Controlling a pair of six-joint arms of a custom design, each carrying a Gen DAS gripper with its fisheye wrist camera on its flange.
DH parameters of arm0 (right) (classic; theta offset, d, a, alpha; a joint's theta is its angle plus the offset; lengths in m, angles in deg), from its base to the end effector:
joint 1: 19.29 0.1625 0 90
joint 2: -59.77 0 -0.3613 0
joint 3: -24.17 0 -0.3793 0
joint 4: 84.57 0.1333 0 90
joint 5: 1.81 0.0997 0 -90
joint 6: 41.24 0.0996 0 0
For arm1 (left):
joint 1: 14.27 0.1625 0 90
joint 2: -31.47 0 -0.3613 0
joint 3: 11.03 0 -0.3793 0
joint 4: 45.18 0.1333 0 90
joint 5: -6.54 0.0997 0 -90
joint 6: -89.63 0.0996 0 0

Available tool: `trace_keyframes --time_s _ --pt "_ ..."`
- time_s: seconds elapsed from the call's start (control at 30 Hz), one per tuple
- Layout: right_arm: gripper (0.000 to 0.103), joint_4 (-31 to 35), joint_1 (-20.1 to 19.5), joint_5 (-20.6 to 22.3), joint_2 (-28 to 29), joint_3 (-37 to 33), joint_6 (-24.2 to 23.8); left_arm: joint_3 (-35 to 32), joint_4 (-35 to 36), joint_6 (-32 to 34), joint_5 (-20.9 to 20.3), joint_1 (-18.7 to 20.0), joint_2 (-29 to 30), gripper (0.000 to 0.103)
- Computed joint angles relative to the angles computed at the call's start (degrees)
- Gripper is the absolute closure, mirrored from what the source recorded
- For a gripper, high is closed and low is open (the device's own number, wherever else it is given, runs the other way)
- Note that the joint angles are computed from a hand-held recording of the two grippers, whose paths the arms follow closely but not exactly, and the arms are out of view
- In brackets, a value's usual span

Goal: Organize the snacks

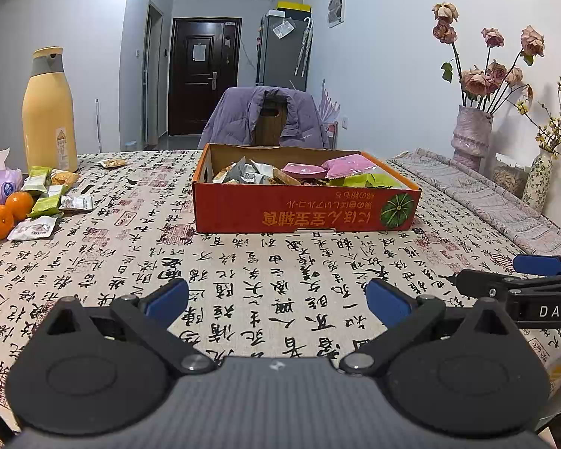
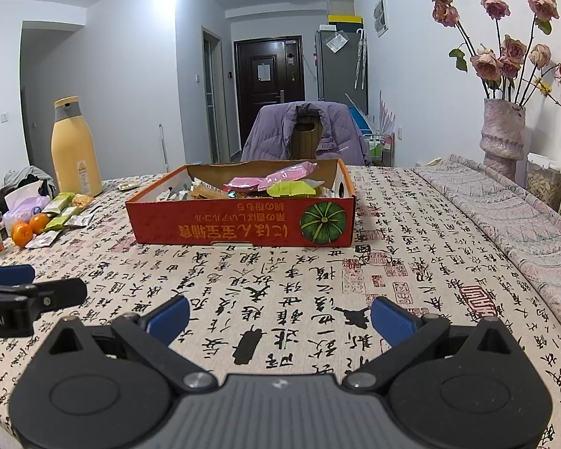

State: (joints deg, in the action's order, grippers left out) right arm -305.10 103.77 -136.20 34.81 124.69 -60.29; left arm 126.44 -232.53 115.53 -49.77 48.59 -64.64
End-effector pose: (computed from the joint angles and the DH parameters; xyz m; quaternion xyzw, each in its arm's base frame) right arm 0.3466 -0.4159 -0.0116 0.2042 -0.8145 0.4650 0.2805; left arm -0.0013 -0.4159 0.3074 0.2556 0.8169 -0.4520 0.2510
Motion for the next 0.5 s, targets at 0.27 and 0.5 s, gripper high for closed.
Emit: trace_keyframes --time_s 0.27,0.5 --pt "0.0 0.12 0.03 -0.04 -0.03 -0.01 0.1 0.19 -0.58 0.38 -0.51 0.25 0.29 0.0" --pt "0.0 0.33 0.11 -0.09 0.09 -0.16 0.25 0.15 -0.98 -0.29 -0.47 0.19 0.45 0.0"
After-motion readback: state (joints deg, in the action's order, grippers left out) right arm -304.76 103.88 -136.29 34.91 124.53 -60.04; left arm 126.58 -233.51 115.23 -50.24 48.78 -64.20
